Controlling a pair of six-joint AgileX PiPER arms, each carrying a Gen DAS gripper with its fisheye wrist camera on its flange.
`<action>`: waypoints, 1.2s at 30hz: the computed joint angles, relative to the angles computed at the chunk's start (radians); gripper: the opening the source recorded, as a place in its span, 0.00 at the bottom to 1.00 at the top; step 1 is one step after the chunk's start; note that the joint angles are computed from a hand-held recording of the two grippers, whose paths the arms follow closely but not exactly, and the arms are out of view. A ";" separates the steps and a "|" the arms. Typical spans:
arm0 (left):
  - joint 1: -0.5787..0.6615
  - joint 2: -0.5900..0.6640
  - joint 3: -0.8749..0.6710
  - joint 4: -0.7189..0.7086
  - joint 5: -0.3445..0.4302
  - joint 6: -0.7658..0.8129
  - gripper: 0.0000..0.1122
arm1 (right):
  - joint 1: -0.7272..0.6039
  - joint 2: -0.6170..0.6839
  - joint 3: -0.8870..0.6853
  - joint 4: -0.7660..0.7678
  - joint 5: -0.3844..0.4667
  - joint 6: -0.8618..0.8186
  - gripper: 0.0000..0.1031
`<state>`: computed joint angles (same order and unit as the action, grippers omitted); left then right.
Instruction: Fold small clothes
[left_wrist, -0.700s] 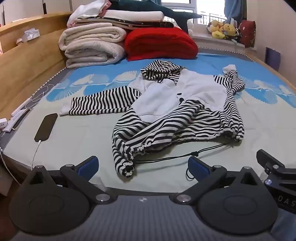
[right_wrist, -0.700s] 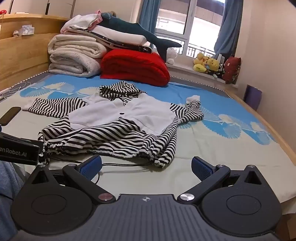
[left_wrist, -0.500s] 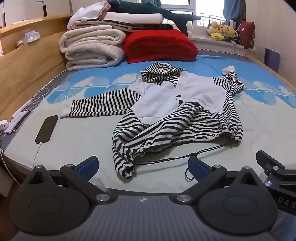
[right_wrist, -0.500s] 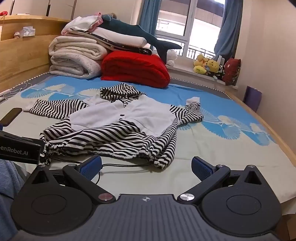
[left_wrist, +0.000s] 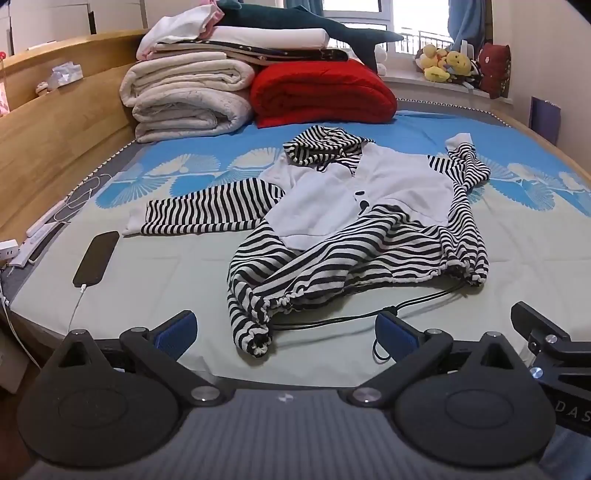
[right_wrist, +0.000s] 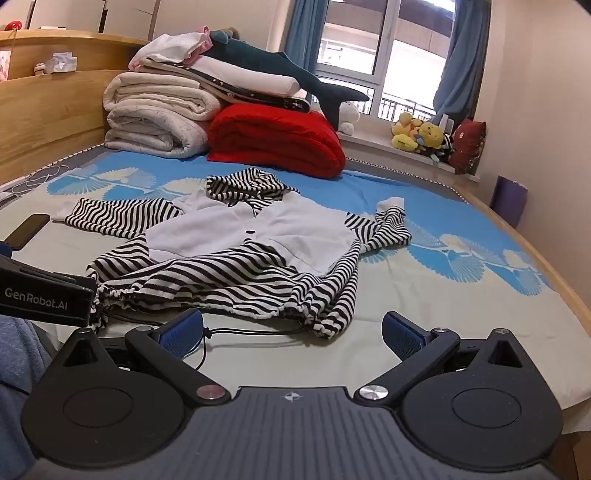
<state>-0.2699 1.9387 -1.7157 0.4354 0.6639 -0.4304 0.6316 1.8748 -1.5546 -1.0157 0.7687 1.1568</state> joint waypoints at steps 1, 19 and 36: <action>0.000 0.000 0.000 -0.002 0.000 0.003 0.91 | 0.000 0.001 -0.002 0.003 0.001 -0.002 0.99; -0.003 -0.001 0.003 -0.016 -0.012 0.013 0.91 | -0.012 0.008 -0.015 0.036 -0.012 -0.021 0.99; 0.001 -0.003 0.000 -0.028 -0.008 0.023 0.91 | -0.013 0.006 -0.019 0.054 -0.012 -0.030 0.99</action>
